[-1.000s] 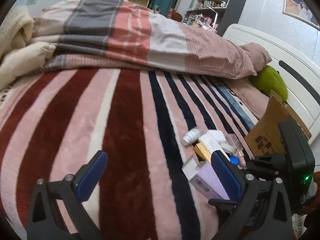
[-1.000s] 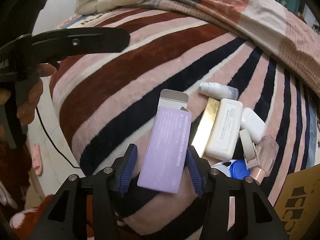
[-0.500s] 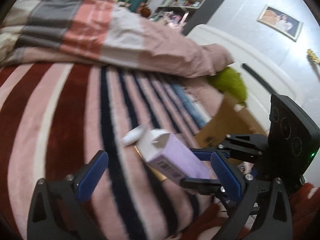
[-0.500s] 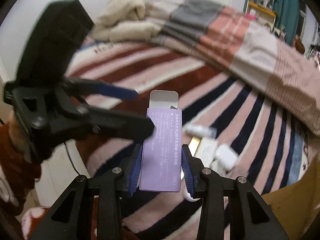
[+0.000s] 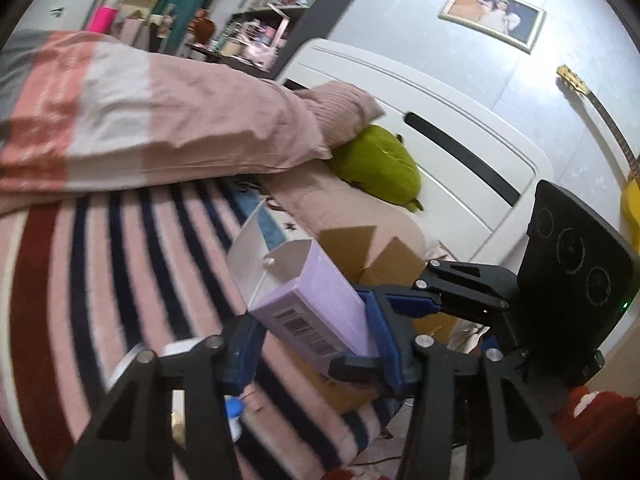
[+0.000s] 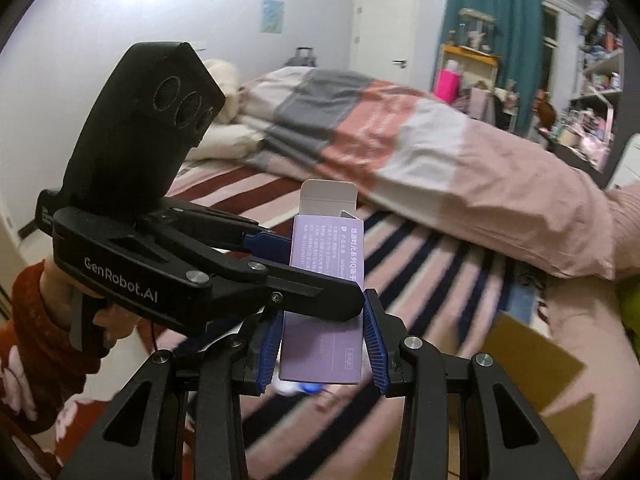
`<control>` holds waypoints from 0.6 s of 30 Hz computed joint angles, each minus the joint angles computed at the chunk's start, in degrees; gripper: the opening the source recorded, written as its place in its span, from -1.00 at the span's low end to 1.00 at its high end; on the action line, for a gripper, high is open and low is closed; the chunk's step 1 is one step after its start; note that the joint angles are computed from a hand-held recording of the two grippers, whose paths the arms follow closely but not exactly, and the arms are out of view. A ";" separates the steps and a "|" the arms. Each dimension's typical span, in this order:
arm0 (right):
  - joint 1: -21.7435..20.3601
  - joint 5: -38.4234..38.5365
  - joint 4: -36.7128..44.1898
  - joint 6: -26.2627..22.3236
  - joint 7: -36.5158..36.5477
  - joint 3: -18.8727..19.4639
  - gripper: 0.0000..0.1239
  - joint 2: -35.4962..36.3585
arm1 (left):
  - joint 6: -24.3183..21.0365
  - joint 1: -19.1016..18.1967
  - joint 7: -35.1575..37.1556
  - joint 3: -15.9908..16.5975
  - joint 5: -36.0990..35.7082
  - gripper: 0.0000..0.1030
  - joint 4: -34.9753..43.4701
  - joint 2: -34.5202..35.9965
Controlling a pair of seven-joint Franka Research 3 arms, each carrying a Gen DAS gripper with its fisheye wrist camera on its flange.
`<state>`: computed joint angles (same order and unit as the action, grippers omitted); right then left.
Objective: Organize rigid objects
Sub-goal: 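Carry the lilac box into the cardboard box and open the right gripper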
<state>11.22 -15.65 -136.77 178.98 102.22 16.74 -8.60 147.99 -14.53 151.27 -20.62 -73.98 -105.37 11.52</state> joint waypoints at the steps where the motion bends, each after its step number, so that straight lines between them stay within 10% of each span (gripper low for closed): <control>1: 0.60 1.29 -0.83 -0.19 -0.66 -1.28 -0.46 -1.10 | 0.12 -1.08 -1.88 -0.18 2.89 -0.17 2.51 1.72; 13: -2.88 10.40 -5.75 -9.61 -5.06 -5.95 -0.45 -8.47 | -7.18 -7.56 -27.23 -2.61 33.42 -0.22 24.86 18.30; 18: -4.87 7.24 -4.66 -14.65 -1.24 -4.10 -0.35 -7.92 | -4.33 -7.49 -31.92 -3.58 39.83 0.46 23.95 18.16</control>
